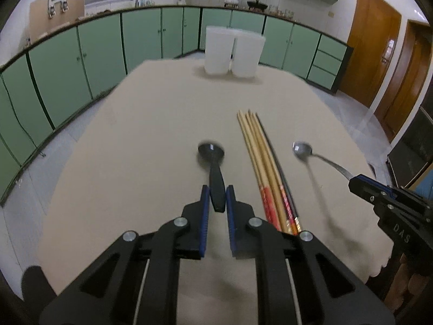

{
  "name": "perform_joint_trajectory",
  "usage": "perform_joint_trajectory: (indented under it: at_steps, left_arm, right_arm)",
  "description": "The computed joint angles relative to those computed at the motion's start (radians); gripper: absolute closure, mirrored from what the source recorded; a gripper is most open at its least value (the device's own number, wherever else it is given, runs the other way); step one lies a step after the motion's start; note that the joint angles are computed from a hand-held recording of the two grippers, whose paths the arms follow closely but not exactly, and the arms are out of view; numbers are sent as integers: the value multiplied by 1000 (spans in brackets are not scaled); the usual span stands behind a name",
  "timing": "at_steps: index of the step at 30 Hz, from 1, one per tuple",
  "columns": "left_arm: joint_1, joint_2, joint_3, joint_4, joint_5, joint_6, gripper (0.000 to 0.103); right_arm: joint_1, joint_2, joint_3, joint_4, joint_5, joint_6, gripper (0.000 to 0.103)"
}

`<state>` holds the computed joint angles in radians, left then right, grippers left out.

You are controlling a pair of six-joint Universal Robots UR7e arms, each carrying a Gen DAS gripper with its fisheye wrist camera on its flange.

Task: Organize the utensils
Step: 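Carry both spoons to the white holder and open both tools to drop them in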

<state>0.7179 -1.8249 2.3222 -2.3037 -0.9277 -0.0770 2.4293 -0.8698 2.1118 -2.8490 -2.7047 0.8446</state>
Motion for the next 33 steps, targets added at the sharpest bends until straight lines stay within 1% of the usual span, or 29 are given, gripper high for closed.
perform_joint_trajectory:
  at_steps: [5, 8, 12, 15, 19, 23, 24, 25, 28, 30, 33]
  left_arm:
    - [-34, -10, -43, 23, 6, 25, 92]
    - [-41, 0, -84, 49, -5, 47, 92]
    - [-22, 37, -153, 99, -54, 73, 93]
    - [-9, 65, -206, 131, -88, 82, 93]
    - [0, 90, -251, 143, -117, 113, 93]
    - [20, 148, -315, 142, -156, 141, 94]
    - [25, 167, -335, 136, -165, 148, 95]
    - [29, 181, -351, 133, -174, 154, 100]
    - [37, 236, -412, 113, -191, 181, 100]
    - [35, 269, -441, 84, -176, 201, 100]
    - [35, 315, -491, 66, -179, 216, 100]
  right_arm:
    - [8, -35, -46, 76, -17, -46, 95]
    - [0, -63, -70, 117, 1, -89, 98]
    - [-26, -111, -85, 157, 64, -133, 100]
    - [-42, -142, -92, 183, 103, -146, 100]
    - [-50, -175, -100, 197, 149, -163, 100]
    - [-59, -193, -140, 222, 174, -202, 100]
    - [-60, -192, -154, 226, 175, -216, 100]
    - [-63, -192, -173, 232, 180, -235, 100]
    - [-71, -186, -230, 245, 186, -288, 100]
    - [-76, -177, -273, 249, 179, -328, 100]
    - [-86, -164, -327, 248, 173, -379, 100]
